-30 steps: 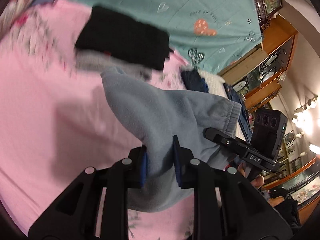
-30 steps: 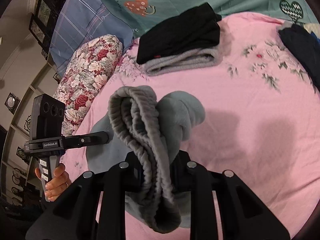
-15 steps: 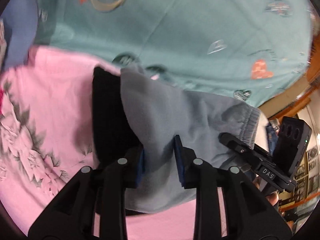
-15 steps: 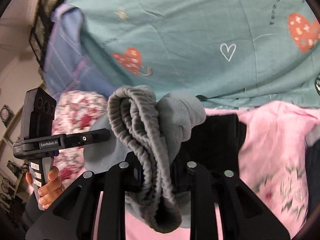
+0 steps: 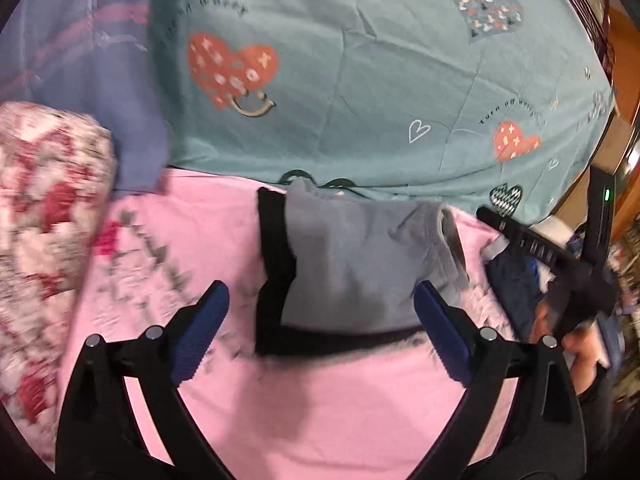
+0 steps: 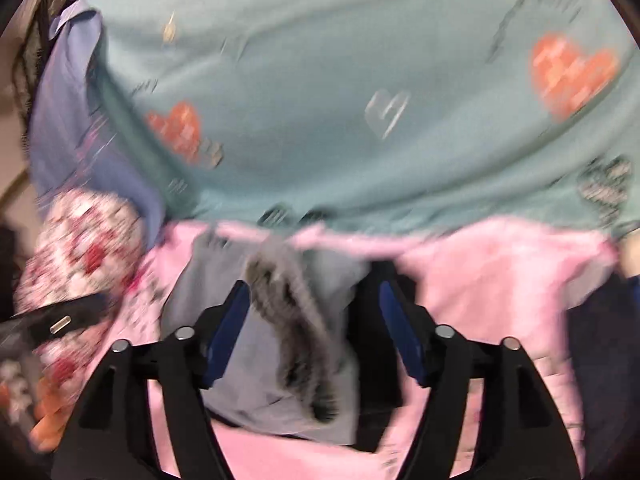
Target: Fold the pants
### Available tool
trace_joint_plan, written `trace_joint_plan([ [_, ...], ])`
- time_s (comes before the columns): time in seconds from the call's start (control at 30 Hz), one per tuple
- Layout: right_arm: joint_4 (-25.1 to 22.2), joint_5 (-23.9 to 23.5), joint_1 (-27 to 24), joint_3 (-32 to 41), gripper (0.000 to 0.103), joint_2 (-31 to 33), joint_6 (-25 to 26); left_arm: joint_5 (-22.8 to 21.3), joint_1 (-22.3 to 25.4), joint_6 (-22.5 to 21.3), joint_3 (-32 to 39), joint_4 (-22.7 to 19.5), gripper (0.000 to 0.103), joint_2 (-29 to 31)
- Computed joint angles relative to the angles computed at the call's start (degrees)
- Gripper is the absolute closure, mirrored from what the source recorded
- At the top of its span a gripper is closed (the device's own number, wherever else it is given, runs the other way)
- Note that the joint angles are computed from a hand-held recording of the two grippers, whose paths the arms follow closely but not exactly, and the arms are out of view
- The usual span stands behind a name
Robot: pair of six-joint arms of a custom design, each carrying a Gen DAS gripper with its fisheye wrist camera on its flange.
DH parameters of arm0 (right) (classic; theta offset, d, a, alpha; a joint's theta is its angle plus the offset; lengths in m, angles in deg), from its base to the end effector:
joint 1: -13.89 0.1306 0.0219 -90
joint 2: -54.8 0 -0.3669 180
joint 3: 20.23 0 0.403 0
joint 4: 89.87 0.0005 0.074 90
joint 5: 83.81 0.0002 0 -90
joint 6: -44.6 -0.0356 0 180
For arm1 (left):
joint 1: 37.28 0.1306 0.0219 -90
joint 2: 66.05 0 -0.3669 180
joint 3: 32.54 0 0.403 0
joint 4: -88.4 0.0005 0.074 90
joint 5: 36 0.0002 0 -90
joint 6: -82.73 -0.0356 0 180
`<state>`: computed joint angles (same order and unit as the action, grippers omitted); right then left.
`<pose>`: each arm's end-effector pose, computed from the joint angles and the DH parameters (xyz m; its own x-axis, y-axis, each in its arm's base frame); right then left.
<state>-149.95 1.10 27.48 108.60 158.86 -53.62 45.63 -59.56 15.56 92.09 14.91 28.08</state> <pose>0.5497 0.1356 0.5919 -0.5996 0.0016 -0.8003 -0.2210 0.9608 0.1674 0.4416 -0.1759 0.6265 -0.6888 -0.1326 -0.7127 0.0101 0.9813 -0.1923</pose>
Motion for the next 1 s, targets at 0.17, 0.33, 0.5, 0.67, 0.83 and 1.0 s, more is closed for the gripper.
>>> trace_joint_plan([
  [0.17,-3.24,2.22,1.12,-1.78,0.030,-5.88,-5.22,-13.51,-9.87,1.83,-8.53,1.33,0.002,-9.98],
  [0.33,-4.95,12.25,5.79,-10.41,0.005,-15.97,-4.06,-27.65,-20.05,8.11,-13.99,-1.02,0.002,-14.10],
  [0.5,-0.15,18.08,9.99,-29.91,0.001,-30.56,-1.23,-32.66,-23.94,15.94,-20.80,0.35,0.002,-16.07],
  [0.67,7.20,21.80,12.60,-45.56,0.001,-41.06,-0.70,-30.75,-21.82,17.06,-25.99,3.94,0.002,-15.26],
  [0.83,11.02,25.04,13.45,-51.59,0.001,-44.24,0.50,-30.07,-20.39,17.71,-27.92,3.38,0.002,-13.16],
  [1.0,11.60,27.29,12.91,-53.15,0.001,-44.53,0.46,-27.33,-19.33,17.51,-29.63,3.80,0.002,-13.02],
])
